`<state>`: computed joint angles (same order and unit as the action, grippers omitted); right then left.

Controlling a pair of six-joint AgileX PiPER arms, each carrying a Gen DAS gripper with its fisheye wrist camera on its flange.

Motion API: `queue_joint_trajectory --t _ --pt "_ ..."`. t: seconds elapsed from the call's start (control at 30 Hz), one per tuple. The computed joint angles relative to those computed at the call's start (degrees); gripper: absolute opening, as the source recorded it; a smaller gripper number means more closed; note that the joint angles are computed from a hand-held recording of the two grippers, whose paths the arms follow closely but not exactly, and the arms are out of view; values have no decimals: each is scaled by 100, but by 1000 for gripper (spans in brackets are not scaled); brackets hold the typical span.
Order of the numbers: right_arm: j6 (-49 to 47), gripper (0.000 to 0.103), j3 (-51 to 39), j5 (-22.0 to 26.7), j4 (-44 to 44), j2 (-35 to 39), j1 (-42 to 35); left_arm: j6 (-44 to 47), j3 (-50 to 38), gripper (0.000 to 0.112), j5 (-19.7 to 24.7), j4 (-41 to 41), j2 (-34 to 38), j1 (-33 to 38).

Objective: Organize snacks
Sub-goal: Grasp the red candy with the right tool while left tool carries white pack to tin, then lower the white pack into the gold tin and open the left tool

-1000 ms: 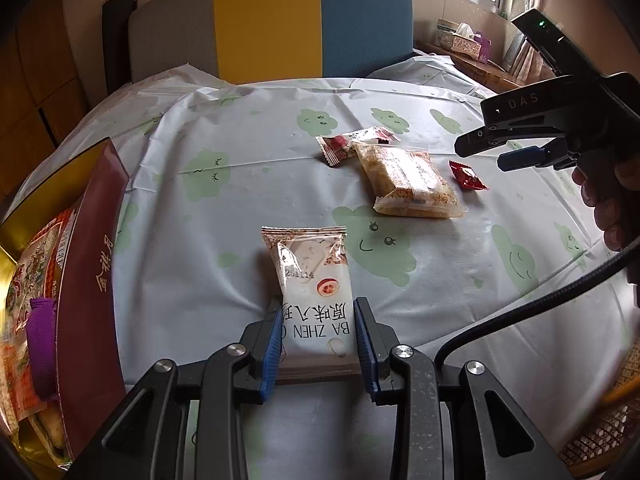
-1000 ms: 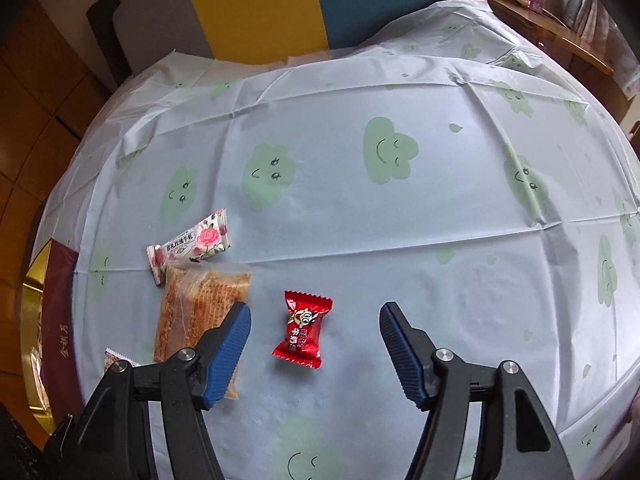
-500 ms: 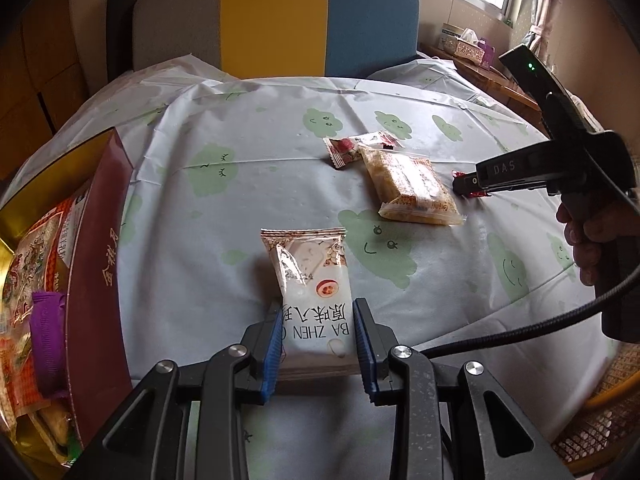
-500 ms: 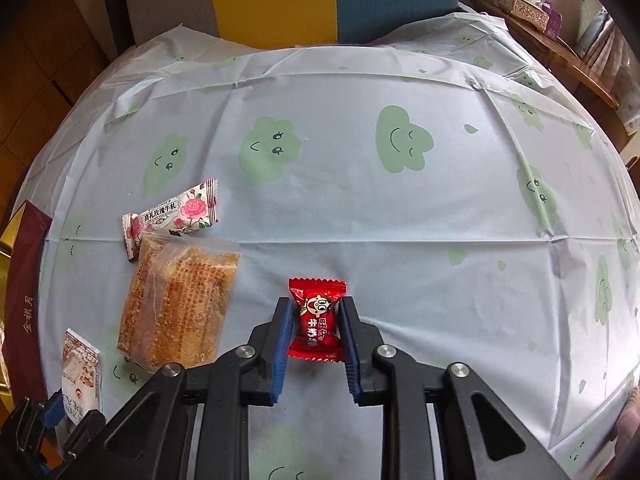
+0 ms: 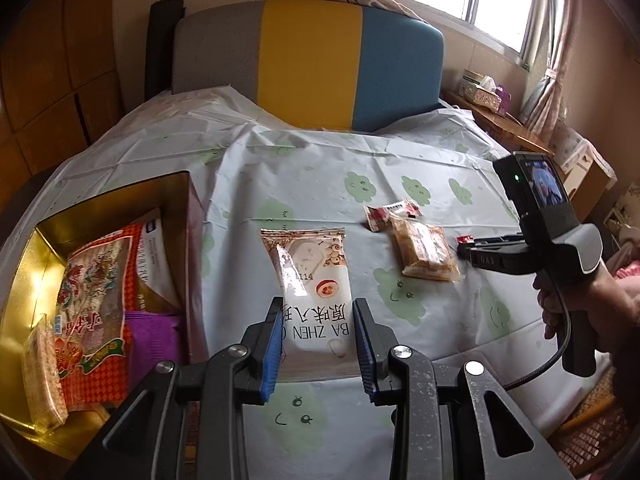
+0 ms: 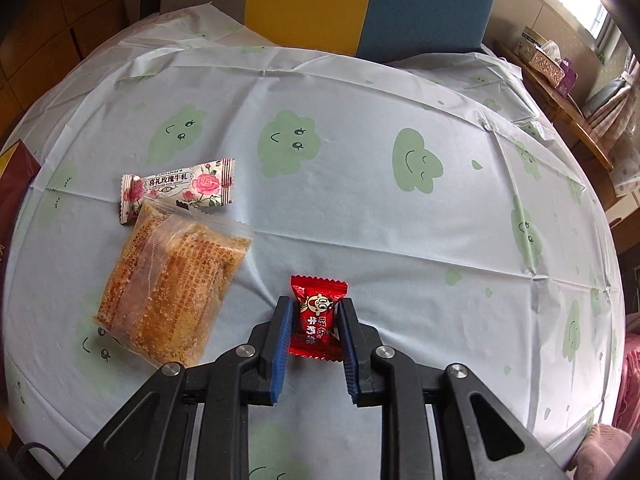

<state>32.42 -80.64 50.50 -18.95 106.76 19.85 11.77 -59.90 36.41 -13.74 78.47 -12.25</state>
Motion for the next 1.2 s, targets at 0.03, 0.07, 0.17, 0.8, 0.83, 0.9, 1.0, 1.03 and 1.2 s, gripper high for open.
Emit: queue_joint_trajectory --t 0.03,0.07,0.17,0.8,0.83,0.9,1.0,1.03,1.2 --pt "48 22 -3 9 -63 14 42 184 -69 33 101 -218 8 198" --pt "112 22 6 20 -118 12 95 299 -126 33 173 -366 6 374" --pt "188 22 42 3 -163 -5 147 425 -314 33 330 -550 53 873" --pt "319 22 49 213 -477 -82 393 66 -921 37 365 -183 1315 2342" --pt "322 22 45 224 -494 -81 402 49 -812 37 309 -149 1263 2360" --pt "322 22 52 227 -523 -86 407 -12 -632 37 233 -72 1148 2376" --pt "327 22 64 218 -544 -90 405 -141 -443 37 140 100 970 2373" --pt "332 22 65 220 -557 -89 410 -202 -386 38 94 189 906 2362" --pt "435 22 81 263 -740 -85 516 -462 -208 39 8 589 635 2305"
